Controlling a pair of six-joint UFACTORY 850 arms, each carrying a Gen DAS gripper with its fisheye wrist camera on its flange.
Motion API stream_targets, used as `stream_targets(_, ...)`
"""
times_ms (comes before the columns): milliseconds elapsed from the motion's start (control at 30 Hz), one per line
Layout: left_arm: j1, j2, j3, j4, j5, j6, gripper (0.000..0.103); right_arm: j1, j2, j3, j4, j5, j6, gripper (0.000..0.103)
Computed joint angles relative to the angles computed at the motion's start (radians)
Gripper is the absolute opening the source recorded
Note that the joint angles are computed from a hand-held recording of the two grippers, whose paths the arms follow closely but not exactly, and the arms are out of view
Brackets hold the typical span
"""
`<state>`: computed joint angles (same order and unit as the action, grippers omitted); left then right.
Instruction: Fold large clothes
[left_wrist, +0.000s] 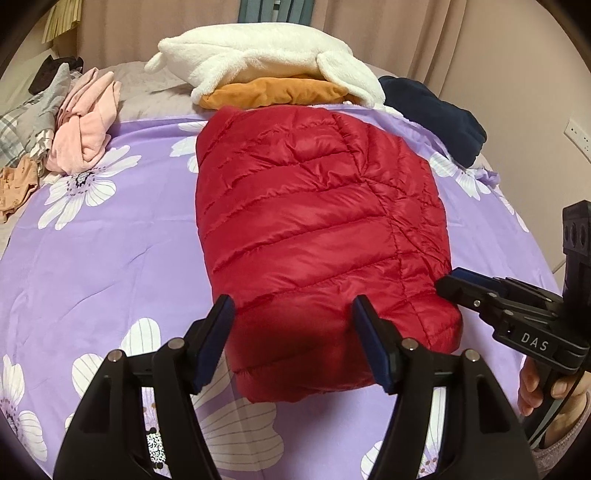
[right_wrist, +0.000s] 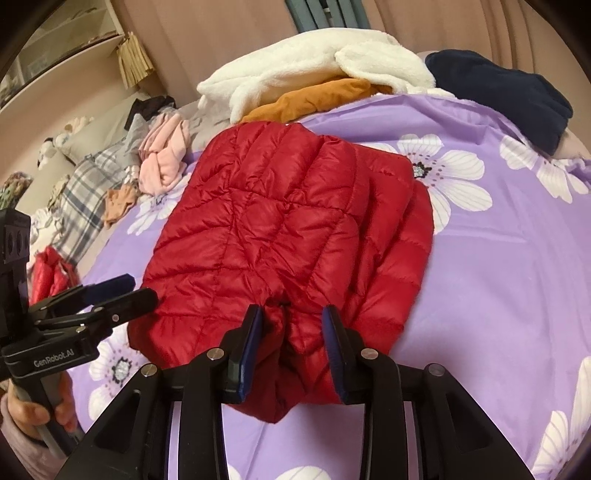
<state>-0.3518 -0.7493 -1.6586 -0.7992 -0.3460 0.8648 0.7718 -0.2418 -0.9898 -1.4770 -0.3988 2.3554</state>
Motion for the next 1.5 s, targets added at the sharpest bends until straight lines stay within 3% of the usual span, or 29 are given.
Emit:
stream_targets(200, 0.004, 0.038, 0.041, -0.052, 0.023, 0.035, 0.084, 0.017, 0.018, 0.004, 0.016, -0.026, -0.016, 0.038)
stream_targets(500, 0.003, 0.091, 0.098, -0.072, 0.049, 0.061, 0.085, 0.043, 0.045, 0.017, 0.018, -0.062, -0.012, 0.045)
stream_targets(567, -0.001, 0.11, 0.118, -0.073, 0.06, 0.065, 0.085, 0.053, 0.053, 0.019, 0.022, -0.076, -0.01, 0.054)
stream_targets(733, -0.008, 0.163, 0.173, -0.13, 0.091, 0.128, 0.095, 0.08, 0.072, 0.018, 0.048, -0.112, -0.032, 0.06)
stream_targets(833, -0.011, 0.193, 0.201, -0.144, 0.1, 0.142, 0.103, 0.097, 0.082, 0.016, 0.066, -0.142, -0.044, 0.07)
stream_targets(1033, -0.018, 0.257, 0.262, -0.221, 0.129, 0.222, 0.103, 0.131, 0.105, 0.017, 0.066, -0.196, -0.033, 0.08)
stream_targets(1200, -0.015, 0.306, 0.31, -0.281, 0.144, 0.253, 0.103, 0.15, 0.115, 0.01, 0.104, -0.227, -0.063, 0.082)
stream_targets(1300, -0.013, 0.332, 0.331, -0.236, 0.155, 0.184, 0.103, 0.167, 0.119, -0.005, 0.175, -0.265, -0.114, 0.102)
stream_targets(1400, -0.014, 0.361, 0.351, -0.096, 0.176, 0.013, 0.103, 0.19, 0.128, -0.013, 0.192, -0.304, -0.129, 0.102)
stream_targets(1500, -0.005, 0.375, 0.351, 0.017, 0.145, -0.125, 0.103, 0.21, 0.138, -0.029, 0.233, -0.336, -0.165, 0.102)
